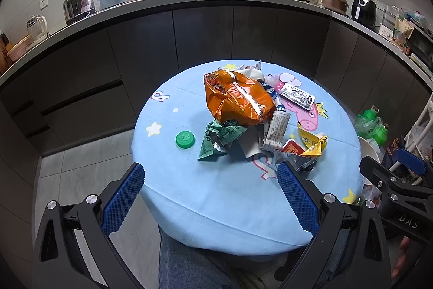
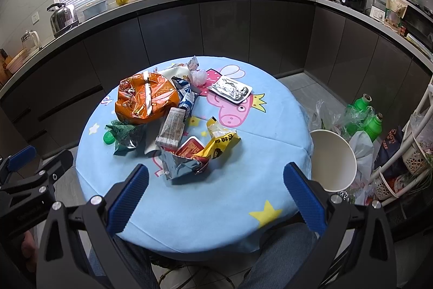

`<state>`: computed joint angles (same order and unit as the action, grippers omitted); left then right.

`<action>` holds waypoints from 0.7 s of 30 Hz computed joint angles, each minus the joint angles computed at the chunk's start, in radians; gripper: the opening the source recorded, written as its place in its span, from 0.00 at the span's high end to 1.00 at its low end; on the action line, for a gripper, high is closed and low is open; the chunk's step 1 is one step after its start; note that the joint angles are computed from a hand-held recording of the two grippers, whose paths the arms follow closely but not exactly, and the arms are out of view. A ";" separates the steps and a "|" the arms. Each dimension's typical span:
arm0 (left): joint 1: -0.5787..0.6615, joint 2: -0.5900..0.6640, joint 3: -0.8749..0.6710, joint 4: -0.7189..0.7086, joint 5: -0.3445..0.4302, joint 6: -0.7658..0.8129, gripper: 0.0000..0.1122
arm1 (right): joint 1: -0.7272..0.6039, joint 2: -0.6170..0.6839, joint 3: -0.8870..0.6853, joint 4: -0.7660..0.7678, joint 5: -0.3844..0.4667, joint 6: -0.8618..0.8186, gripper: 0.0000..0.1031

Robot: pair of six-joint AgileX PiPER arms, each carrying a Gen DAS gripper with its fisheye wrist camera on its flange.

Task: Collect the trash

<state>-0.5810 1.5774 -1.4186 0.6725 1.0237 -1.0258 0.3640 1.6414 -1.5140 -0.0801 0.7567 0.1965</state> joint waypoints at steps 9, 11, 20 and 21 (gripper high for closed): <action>-0.002 0.001 -0.008 -0.003 0.008 0.003 0.16 | -0.002 0.000 0.000 0.005 0.001 -0.006 0.03; 0.000 0.000 -0.005 -0.002 0.004 0.004 0.16 | -0.001 0.001 -0.001 0.003 0.001 -0.004 0.03; -0.001 0.000 -0.006 -0.002 0.005 0.003 0.16 | -0.001 0.001 -0.002 0.004 0.002 -0.005 0.03; 0.000 0.000 -0.005 -0.002 0.004 0.003 0.16 | -0.001 0.001 -0.001 0.003 0.001 -0.003 0.03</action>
